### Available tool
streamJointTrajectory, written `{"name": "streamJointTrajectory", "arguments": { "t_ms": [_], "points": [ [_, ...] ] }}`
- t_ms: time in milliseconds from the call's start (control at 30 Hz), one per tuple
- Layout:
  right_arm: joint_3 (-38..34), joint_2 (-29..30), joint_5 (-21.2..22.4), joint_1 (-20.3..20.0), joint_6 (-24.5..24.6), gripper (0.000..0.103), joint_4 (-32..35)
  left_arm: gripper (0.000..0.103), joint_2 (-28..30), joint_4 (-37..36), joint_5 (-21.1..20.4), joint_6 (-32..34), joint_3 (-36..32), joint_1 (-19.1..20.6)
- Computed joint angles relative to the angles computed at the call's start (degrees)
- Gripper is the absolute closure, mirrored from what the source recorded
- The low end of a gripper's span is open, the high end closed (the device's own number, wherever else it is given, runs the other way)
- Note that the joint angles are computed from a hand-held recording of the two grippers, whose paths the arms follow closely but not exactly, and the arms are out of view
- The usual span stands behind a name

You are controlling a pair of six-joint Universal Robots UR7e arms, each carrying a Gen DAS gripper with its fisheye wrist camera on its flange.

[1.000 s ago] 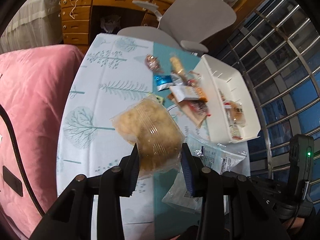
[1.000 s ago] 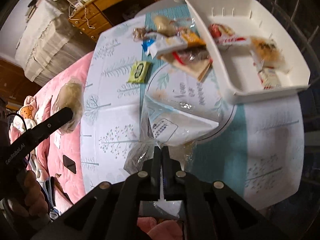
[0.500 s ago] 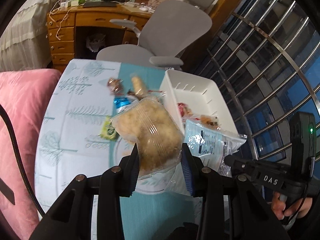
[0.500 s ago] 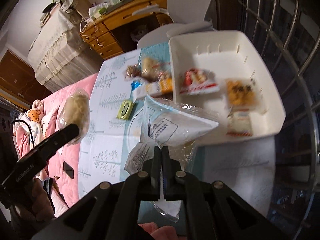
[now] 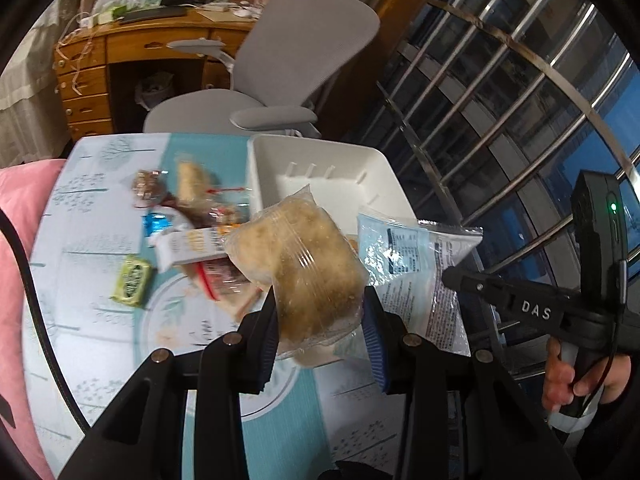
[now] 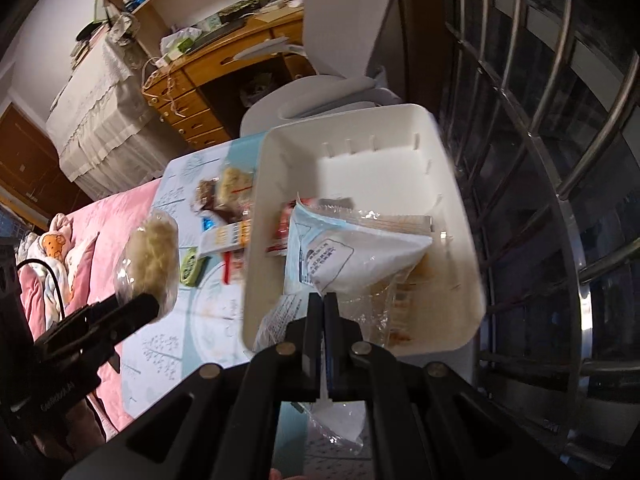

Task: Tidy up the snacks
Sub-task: 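Carry both bags over the white tray and open both tools to drop them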

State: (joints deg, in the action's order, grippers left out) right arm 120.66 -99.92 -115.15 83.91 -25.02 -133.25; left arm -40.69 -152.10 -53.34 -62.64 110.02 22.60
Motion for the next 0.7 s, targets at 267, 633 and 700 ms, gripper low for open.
{"name": "streamJointTrajectory", "arguments": {
  "t_ms": [267, 633, 700],
  "points": [
    [-2.98, 1.36, 2.75, -6.14, -1.5, 0.097, 0.31, 0.053, 7.93, 4.52, -4.41, 2.05, -9.3, 2.9],
    [-5.72, 2.23, 4.97, -11.86, 0.99, 0.08, 4.1, 0.04, 8.93, 6.61, -6.11, -0.42, -10.35, 3.65],
    [-5.55, 2.04, 5.26, -12.42, 1.79, 0.075, 4.7, 0.04, 8.72, 7.01, -6.32, -1.06, -10.02, 3.71]
  ]
}}
